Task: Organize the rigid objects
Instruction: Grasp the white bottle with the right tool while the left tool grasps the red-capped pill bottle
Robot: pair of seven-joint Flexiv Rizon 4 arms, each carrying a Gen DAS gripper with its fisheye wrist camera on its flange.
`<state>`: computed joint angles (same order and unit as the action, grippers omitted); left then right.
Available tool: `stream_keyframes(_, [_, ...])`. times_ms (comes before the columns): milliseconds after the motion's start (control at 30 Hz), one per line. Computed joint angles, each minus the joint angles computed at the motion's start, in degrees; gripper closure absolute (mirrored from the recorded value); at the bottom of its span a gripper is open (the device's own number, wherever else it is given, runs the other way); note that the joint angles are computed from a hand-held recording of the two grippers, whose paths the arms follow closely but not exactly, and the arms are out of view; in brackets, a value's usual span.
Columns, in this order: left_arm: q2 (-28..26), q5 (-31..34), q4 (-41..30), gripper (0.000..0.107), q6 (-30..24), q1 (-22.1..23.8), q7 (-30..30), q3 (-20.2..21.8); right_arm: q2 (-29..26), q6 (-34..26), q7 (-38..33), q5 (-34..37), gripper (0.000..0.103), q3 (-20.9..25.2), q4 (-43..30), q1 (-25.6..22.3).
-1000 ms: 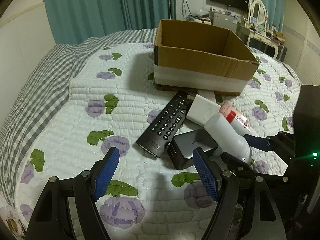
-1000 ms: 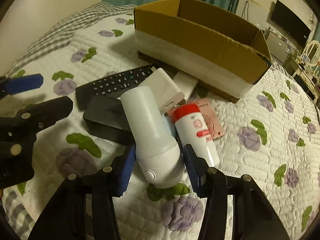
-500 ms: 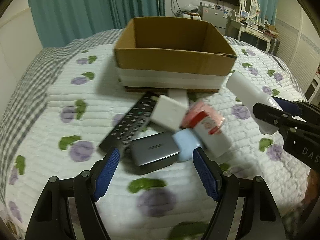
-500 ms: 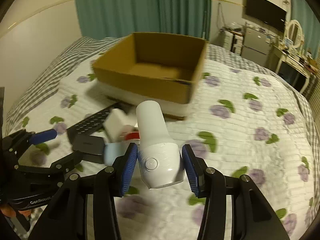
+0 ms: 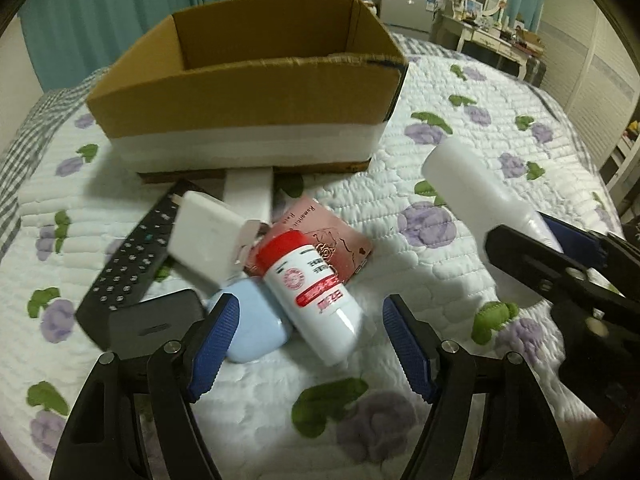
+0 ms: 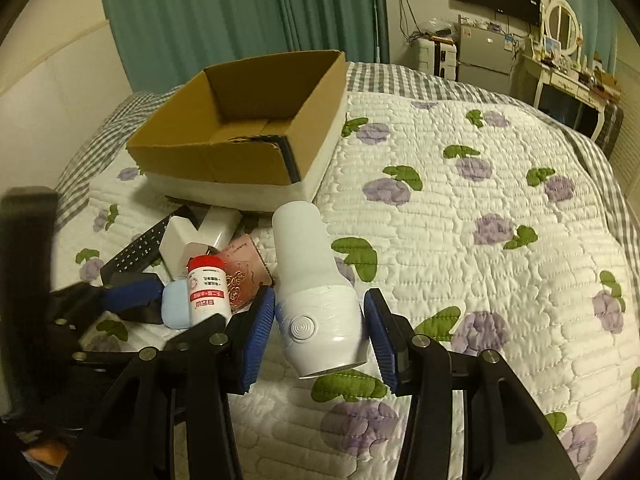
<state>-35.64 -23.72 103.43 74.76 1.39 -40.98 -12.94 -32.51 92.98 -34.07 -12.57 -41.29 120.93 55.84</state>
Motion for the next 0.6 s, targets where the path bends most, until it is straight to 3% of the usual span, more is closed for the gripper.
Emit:
stream_keyframes(33, [-0.53, 0.49, -0.90, 0.047, -1.31, -0.82, -0.93, 0.95, 0.00, 0.29, 0.07, 0.21, 0.057, 0.41, 0.00, -0.39])
stream_keyframes(100, [-1.66, 1.44, -2.29, 0.056, -2.43, -2.19, -2.53, 2.40, 0.09, 0.80, -0.11, 0.59, 0.057, 1.41, -0.01, -1.34])
stream_keyframes(267, [-3.68, 5.49, -5.03, 0.056, -5.02, -5.17, -4.76, 5.30, 0.17, 0.65, -0.85, 0.78, 0.057, 3.69, -0.46, -3.26])
stream_keyframes(300, [-3.82, 5.82, -4.90, 0.056, -4.27, -5.23, -5.05, 5.26, 0.17, 0.49, -0.86, 0.68, 0.057, 3.88, -0.54, -3.43])
stream_keyframes(400, [-3.25, 6.37, -3.94, 0.070, -2.75, -4.63, -5.23, 4.74, 0.32, 0.45, -0.70, 0.49, 0.057, 3.98, -0.37, -3.63])
stream_keyframes(600, [-0.77, 5.53, -0.94, 0.070, -2.15, -2.52, -3.86, 3.10, 0.36, 0.22, -0.24, 0.03, 0.057, 2.49, 0.17, -2.27])
